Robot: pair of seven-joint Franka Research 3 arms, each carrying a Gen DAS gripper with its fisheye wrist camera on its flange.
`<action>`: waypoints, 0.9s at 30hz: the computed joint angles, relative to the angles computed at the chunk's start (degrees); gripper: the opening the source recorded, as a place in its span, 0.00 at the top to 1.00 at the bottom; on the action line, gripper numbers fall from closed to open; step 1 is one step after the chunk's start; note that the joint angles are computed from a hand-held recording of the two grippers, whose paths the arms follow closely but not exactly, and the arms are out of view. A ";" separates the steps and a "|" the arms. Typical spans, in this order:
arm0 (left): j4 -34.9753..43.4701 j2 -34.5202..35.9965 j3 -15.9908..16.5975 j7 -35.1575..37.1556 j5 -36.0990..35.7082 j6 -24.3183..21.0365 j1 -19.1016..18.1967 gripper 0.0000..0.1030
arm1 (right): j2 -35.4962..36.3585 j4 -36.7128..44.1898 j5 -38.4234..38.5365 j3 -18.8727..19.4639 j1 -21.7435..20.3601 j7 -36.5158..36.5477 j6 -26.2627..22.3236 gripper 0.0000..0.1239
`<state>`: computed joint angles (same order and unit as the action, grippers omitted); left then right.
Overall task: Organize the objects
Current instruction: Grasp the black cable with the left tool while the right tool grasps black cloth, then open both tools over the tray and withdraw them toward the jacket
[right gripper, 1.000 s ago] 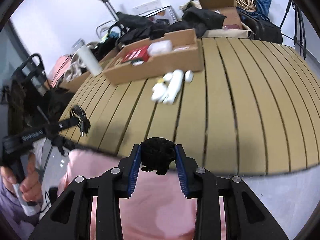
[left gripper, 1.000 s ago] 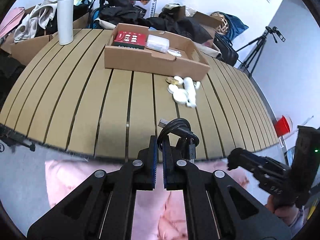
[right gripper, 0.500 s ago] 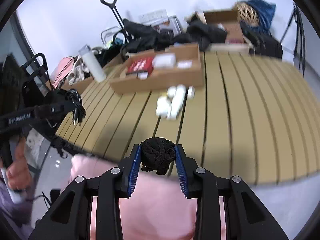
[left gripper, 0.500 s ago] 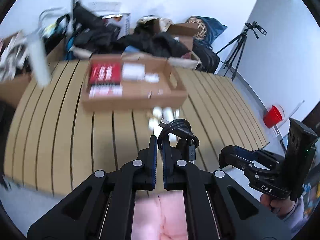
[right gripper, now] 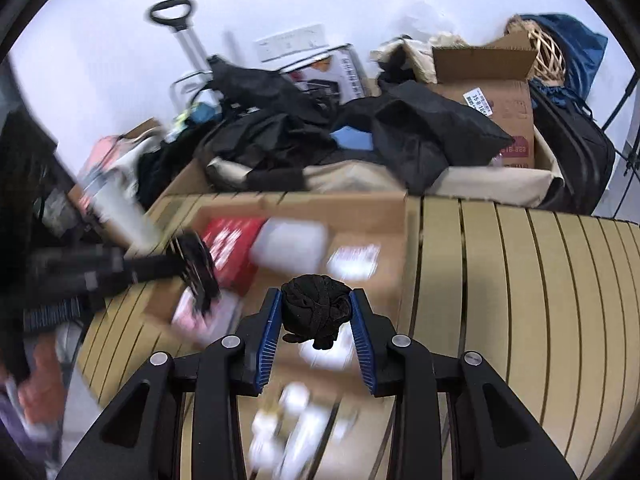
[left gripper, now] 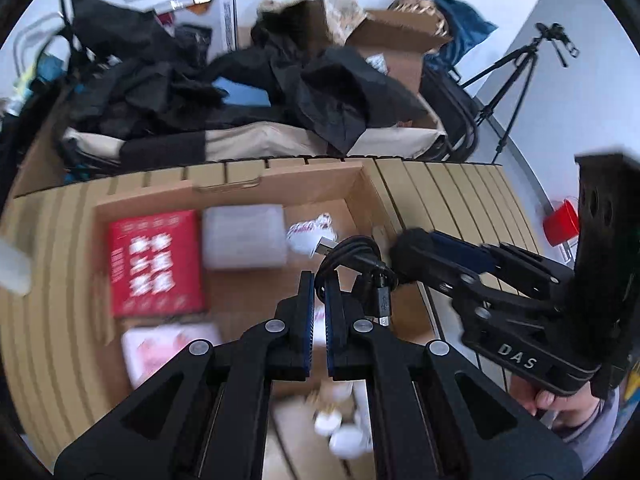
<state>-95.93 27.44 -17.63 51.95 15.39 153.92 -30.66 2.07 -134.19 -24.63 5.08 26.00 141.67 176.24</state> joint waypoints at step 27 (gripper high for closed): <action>-31.21 -37.01 -1.69 -8.41 3.44 -10.68 2.54 0.02 | -22.14 -4.02 5.79 -1.64 8.52 -13.47 -27.56 0.32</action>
<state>-127.14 -9.57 -19.32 43.53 18.82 143.24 -28.11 -20.06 -138.21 -18.84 3.43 34.53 128.21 148.68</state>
